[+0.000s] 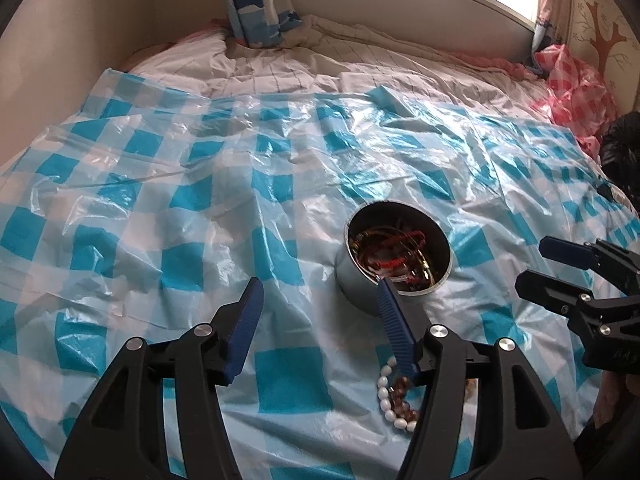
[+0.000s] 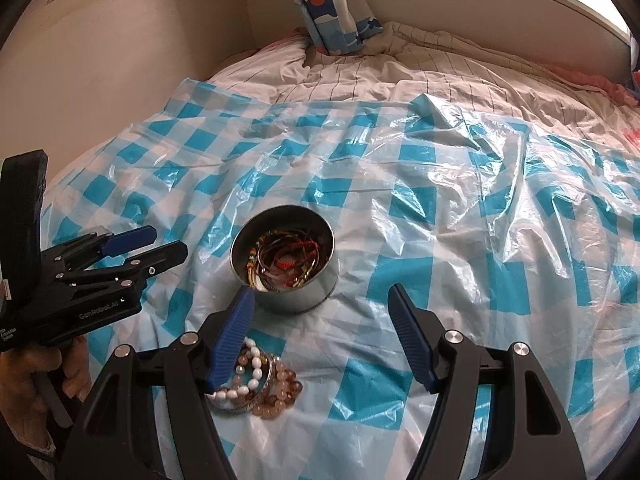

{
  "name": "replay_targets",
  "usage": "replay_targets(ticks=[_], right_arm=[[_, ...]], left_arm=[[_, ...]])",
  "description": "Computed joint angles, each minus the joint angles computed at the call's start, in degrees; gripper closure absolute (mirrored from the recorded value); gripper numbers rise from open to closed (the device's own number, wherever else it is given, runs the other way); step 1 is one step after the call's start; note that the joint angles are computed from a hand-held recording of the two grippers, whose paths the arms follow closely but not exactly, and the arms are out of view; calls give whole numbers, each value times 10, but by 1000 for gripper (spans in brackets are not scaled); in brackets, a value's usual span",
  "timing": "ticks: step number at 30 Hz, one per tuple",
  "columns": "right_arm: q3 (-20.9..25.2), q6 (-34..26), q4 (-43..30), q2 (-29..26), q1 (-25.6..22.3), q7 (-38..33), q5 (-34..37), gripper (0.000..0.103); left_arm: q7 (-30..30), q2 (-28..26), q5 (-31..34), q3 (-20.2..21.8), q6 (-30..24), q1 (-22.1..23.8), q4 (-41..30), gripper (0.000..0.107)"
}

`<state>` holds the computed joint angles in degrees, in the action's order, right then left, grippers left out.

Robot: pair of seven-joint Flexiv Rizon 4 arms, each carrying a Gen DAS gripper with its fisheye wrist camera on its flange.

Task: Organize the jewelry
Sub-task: 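Move both open tools back to the remaining bracelets on the sheet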

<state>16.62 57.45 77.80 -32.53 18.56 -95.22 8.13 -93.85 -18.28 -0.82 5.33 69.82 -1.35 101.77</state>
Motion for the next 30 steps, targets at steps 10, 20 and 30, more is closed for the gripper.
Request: replay_targets(ticks=[10, 20, 30], right_arm=[[-5, -5, 44, 27, -3, -7, -9, 35], [-5, -12, 39, 23, -6, -11, -8, 35], [-1, -17, 33, 22, -7, -23, 2, 32]], left_arm=[[88, 8, -80, -39, -18, 16, 46, 48], [46, -31, -20, -3, -37, -19, 9, 48], [29, -48, 54, 11, -64, -37, -19, 54]])
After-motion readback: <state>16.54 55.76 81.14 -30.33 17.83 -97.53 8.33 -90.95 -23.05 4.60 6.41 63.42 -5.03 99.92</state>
